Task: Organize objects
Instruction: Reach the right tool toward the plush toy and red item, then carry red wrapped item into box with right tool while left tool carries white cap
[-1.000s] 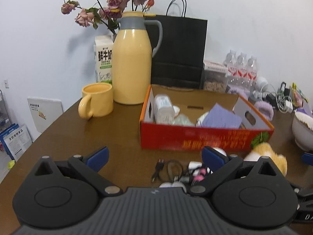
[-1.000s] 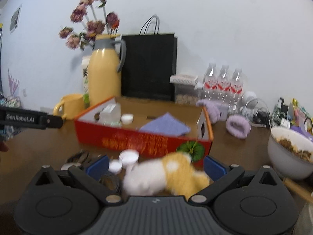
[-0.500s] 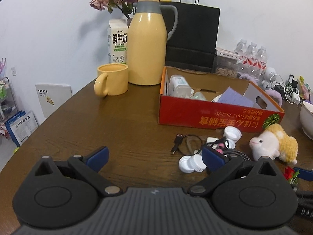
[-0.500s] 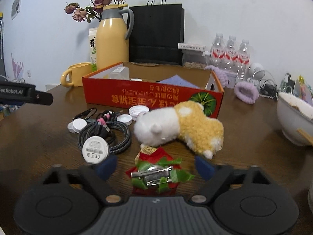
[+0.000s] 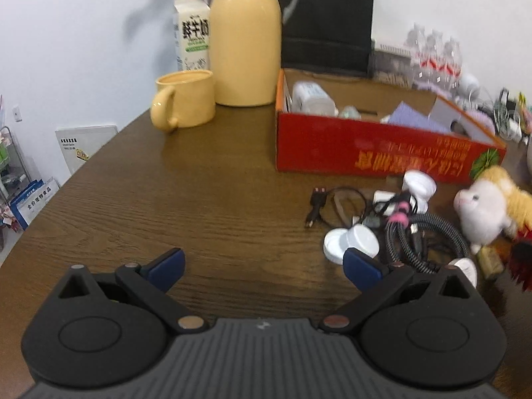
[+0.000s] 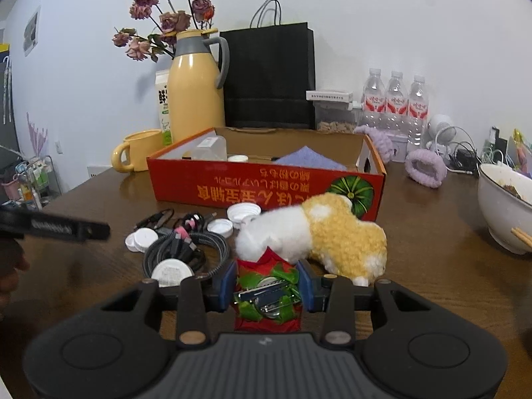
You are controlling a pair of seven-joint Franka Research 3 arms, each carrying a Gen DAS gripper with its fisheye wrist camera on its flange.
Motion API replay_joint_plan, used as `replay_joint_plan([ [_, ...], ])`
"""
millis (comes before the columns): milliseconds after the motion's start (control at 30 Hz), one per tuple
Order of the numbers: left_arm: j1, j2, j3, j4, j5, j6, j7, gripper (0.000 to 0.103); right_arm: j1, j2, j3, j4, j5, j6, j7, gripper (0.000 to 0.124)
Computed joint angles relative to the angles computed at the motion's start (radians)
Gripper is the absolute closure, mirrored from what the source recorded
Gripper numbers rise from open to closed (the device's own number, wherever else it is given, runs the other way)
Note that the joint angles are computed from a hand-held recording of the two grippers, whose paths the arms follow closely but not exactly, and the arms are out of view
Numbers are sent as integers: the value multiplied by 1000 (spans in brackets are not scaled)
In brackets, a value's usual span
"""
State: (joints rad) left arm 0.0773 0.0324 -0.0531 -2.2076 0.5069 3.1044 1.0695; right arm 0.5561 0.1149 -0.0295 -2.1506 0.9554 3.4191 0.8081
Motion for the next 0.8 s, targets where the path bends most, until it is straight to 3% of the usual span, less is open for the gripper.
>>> replay_joint_plan([
  [167, -23, 49, 15, 57, 96, -45, -65, 0, -81, 11, 64, -6, -142, 20, 126, 86],
  [400, -7, 80, -23, 78, -62, -34, 77, 0, -164, 27, 115, -12, -340, 28, 306, 86],
  [533, -38, 101, 7, 104, -14, -34, 47, 0, -191, 38, 123, -8, -431, 22, 384, 86],
  [600, -13, 110, -27, 106, -77, -15, 111, 10, -195, 44, 122, -6, -461, 23, 411, 86],
  [667, 35, 113, -91, 95, -202, 17, 229, 38, -205, 47, 126, -9, -494, 26, 438, 86],
  [733, 30, 108, -93, 86, -221, 33, 248, 55, -200, 46, 119, -12, -507, 27, 450, 86],
  [767, 58, 106, -129, 78, -273, 43, 295, 69, -201, 46, 119, -13, -515, 28, 458, 86],
  [800, 93, 104, -174, 71, -337, 50, 357, 74, -212, 46, 127, -16, -534, 32, 474, 86],
])
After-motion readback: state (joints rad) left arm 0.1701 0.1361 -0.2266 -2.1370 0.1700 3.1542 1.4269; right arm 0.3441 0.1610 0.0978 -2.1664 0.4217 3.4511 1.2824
